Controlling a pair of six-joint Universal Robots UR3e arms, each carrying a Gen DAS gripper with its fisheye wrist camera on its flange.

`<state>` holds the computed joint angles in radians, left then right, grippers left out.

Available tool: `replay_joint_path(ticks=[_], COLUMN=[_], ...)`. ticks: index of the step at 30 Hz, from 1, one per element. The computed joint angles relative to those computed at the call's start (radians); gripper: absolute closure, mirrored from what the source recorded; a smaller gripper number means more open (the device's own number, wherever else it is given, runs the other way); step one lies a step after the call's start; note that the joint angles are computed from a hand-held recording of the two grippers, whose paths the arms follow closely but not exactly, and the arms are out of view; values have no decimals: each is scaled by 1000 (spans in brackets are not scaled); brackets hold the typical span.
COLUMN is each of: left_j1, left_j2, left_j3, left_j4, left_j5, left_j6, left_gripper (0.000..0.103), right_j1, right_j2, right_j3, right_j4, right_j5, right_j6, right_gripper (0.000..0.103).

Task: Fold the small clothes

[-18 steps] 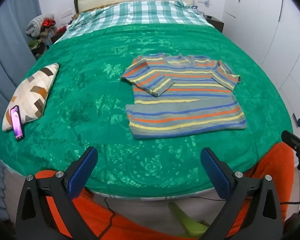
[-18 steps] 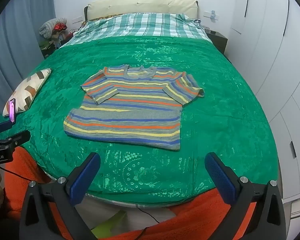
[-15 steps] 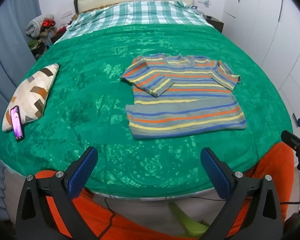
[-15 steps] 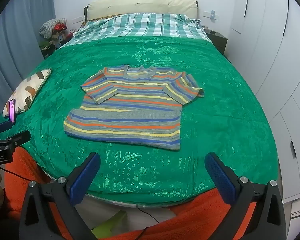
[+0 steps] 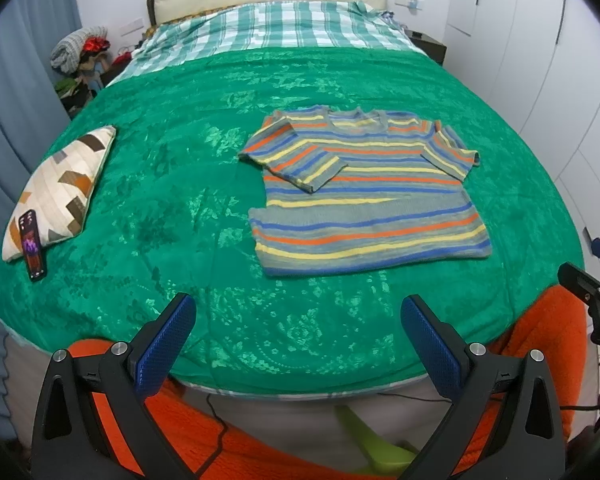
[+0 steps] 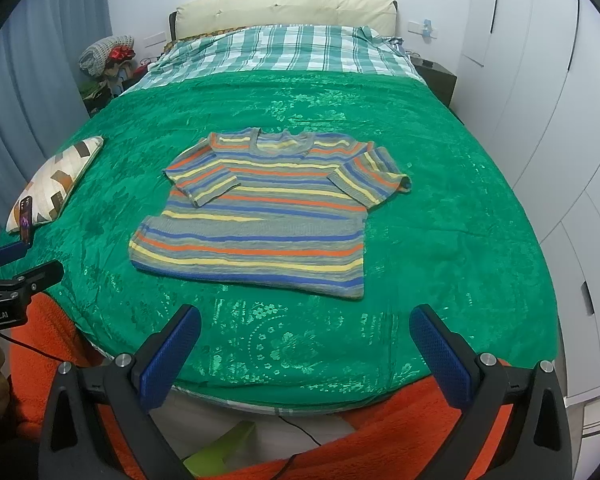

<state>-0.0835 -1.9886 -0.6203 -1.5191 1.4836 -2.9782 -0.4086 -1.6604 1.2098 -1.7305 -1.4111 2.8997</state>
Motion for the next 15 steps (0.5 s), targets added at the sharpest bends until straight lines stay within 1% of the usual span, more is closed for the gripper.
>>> replay_joint_path(ticks=[15], left_j1=[4], left_j2=[13], left_j3=[-21], left_j4=[2], left_j5=[-7], left_j6=[8], left_gripper=[1], right_j1=[25], right_j2=[7], right_j3=[-6], right_j4=[8], right_j5=[-12], right_j6=[16], right_gripper=[0])
